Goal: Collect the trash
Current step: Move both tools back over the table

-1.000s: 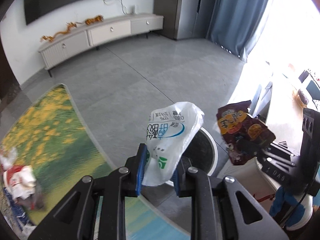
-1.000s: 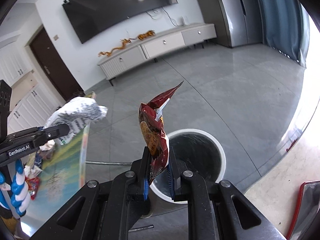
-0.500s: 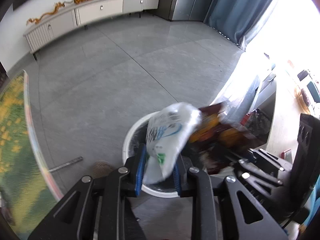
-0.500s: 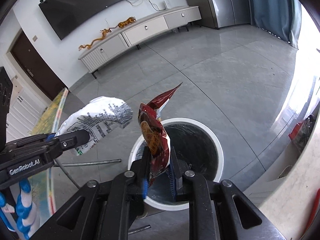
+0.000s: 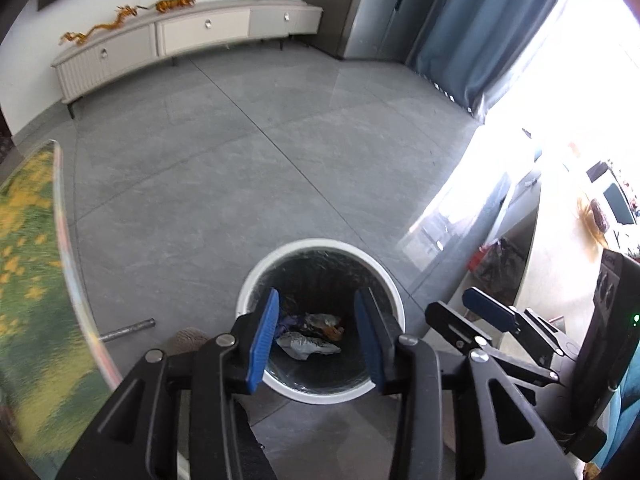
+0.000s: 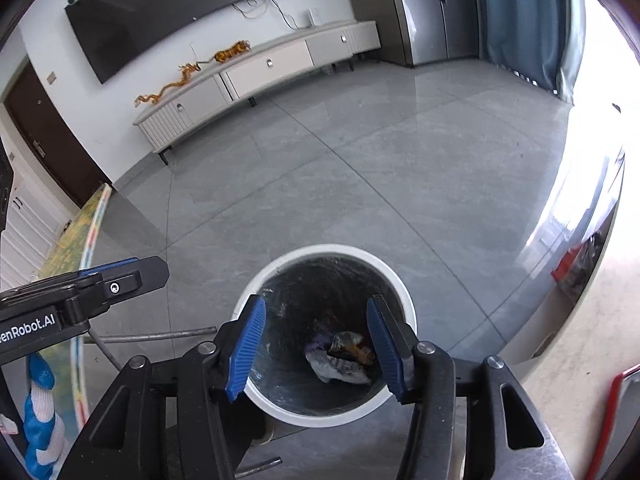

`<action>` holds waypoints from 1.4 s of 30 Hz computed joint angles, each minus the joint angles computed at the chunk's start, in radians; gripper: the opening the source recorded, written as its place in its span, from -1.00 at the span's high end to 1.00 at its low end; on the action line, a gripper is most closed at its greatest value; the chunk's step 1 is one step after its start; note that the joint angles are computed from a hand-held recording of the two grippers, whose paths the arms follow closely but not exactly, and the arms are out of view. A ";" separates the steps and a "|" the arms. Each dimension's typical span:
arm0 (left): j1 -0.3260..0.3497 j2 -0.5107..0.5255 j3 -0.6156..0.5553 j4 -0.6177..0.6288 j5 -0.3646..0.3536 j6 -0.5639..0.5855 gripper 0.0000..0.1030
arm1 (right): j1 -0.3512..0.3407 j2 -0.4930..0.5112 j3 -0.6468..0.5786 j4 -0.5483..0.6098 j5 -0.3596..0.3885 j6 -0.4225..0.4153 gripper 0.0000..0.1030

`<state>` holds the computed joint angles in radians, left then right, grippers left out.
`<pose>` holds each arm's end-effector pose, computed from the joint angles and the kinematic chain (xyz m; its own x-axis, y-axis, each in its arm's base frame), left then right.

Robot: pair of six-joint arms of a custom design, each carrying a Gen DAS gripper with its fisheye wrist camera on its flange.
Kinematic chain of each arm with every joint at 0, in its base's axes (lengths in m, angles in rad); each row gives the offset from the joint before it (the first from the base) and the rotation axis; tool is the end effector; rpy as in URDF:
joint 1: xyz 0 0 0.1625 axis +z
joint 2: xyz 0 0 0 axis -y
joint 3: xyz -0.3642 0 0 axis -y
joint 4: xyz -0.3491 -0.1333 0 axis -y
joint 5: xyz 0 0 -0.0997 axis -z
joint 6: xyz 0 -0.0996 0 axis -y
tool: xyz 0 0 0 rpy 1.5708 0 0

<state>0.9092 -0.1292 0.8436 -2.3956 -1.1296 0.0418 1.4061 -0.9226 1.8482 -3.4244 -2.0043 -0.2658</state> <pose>-0.3122 -0.6871 -0.0978 -0.7162 0.5507 -0.4287 0.6411 0.7619 -0.0924 -0.0019 -0.5693 0.1995 -0.8364 0.3083 0.4532 -0.1259 0.6968 -0.7062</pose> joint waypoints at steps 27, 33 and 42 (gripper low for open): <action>-0.082 -0.724 0.904 -0.582 0.209 0.038 0.21 | 0.298 -0.063 0.141 -0.371 0.064 -0.159 -1.00; -0.076 -0.881 1.071 -0.660 0.292 0.012 0.19 | 0.367 -0.041 0.121 -0.396 0.056 -0.207 -1.00; -0.046 -1.107 1.275 -0.725 0.363 0.003 0.07 | 0.431 -0.006 0.096 -0.328 0.047 -0.224 -1.00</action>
